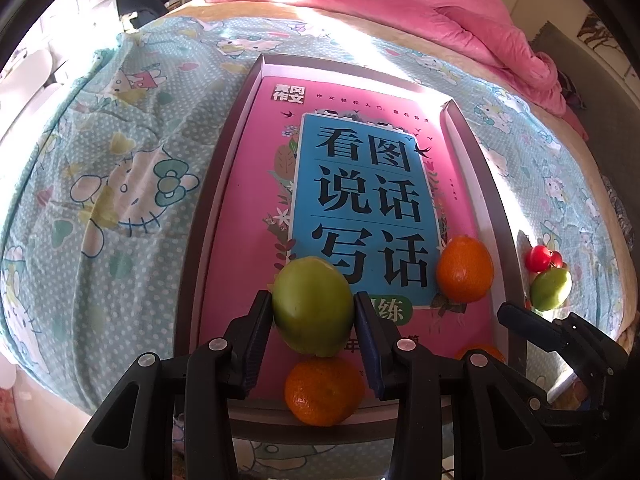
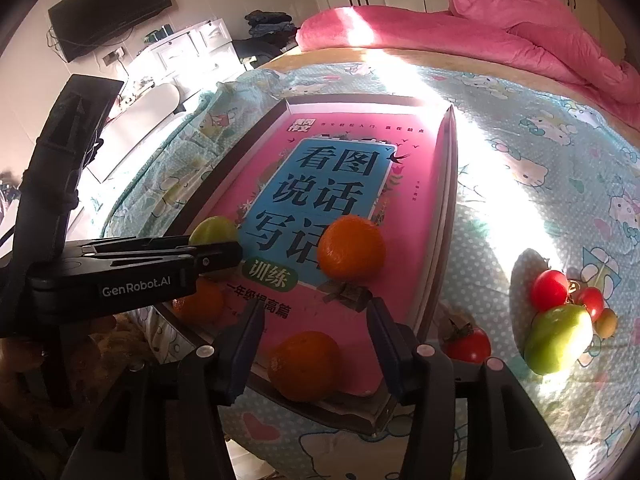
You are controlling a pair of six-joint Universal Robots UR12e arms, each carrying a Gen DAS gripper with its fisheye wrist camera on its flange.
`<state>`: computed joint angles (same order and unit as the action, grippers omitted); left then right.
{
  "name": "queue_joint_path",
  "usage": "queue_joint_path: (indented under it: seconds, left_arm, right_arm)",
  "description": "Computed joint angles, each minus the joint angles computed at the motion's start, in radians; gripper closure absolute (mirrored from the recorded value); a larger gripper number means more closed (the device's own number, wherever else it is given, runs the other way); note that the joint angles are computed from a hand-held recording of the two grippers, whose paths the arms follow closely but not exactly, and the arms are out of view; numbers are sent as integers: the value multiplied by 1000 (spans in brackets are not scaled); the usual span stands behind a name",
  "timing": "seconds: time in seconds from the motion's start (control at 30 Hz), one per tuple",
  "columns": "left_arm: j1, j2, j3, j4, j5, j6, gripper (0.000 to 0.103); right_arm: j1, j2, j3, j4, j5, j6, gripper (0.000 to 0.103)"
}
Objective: Organize fruits
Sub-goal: 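Open the left gripper to release the pear while the right gripper releases the orange, then move both open grippers back to the fruit cluster on the sheet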
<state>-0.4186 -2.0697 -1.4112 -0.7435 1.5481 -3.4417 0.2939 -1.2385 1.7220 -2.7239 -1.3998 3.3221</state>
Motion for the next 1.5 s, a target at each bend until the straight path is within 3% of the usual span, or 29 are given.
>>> queue_joint_path:
  seconds: [0.7, 1.1, 1.5]
  left_arm:
    - [-17, 16, -6, 40, 62, 19, 47]
    - [-26, 22, -6, 52, 91, 25, 37]
    - [-36, 37, -10, 80, 100, 32, 35]
  right_arm:
    - [-1, -20, 22, -28, -9, 0, 48]
    - [0, -30, 34, -63, -26, 5, 41]
    - [-6, -47, 58, -119, -47, 24, 37]
